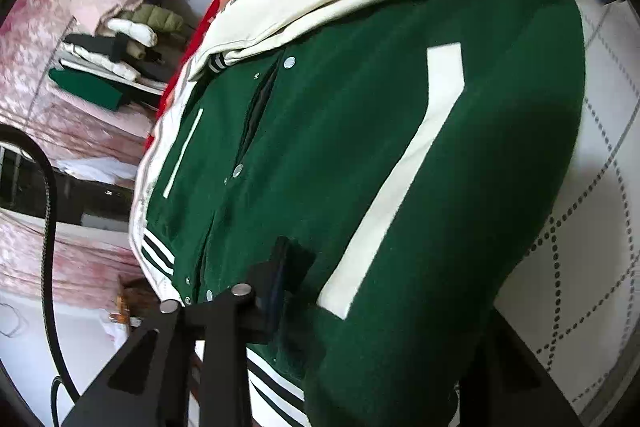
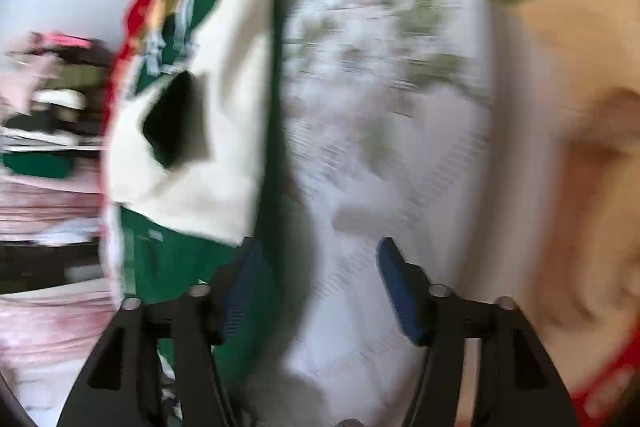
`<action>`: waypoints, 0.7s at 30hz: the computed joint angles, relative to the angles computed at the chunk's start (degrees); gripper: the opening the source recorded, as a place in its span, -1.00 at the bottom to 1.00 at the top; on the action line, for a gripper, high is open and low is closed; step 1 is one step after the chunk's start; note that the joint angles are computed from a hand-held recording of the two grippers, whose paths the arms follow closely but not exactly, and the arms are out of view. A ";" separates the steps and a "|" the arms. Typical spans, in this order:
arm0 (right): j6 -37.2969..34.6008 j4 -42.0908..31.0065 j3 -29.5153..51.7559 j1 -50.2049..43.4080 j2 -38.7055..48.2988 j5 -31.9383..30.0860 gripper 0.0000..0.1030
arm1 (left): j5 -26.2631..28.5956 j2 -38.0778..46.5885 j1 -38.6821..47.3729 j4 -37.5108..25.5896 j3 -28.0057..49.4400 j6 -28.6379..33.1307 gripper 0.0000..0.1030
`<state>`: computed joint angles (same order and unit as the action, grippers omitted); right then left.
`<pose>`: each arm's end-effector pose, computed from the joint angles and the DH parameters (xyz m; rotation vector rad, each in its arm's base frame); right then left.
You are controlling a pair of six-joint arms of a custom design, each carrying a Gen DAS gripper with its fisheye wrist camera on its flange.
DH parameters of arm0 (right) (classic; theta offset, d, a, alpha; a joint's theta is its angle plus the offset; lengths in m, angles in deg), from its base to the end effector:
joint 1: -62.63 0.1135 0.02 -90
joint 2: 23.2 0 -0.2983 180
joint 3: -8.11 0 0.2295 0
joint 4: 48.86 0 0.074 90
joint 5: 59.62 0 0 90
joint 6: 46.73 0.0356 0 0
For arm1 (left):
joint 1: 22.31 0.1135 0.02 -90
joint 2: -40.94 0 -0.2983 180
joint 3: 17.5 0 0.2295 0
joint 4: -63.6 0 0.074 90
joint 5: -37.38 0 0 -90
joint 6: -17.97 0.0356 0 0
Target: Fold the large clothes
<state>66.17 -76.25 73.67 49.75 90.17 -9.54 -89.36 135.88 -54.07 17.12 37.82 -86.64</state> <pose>0.3154 -0.0487 0.1193 0.7265 2.6761 1.0335 0.2063 -0.1027 0.1621 0.3751 2.6936 0.7937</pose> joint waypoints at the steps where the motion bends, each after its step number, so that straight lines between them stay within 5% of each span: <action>1: 2.27 3.97 0.65 0.04 2.81 -4.08 0.60 | 1.37 -1.37 1.16 -0.54 0.26 0.68 -0.43; 6: 14.73 17.50 4.79 2.06 13.20 -14.24 0.59 | 5.69 -4.11 4.62 -1.78 1.46 3.39 -0.45; 7: 17.29 19.68 5.25 2.66 13.91 -14.44 0.32 | 6.39 -4.21 5.28 -2.03 2.04 3.94 -0.45; 8: 18.86 20.09 6.07 3.47 14.39 -13.90 -0.29 | 7.14 -4.67 6.11 -2.14 2.33 4.60 -0.46; 11: 22.66 19.27 7.18 6.54 12.73 -8.53 -0.73 | 10.05 -6.16 9.66 -2.72 3.40 8.03 -0.46; 16: 28.83 15.52 9.50 10.64 3.85 -3.02 -0.82 | 17.65 -10.76 19.40 -6.76 8.19 16.29 -0.47; 21: 30.24 -1.03 28.10 19.31 0.89 5.51 -0.83 | 28.04 -11.60 34.55 -11.27 16.12 28.28 -0.46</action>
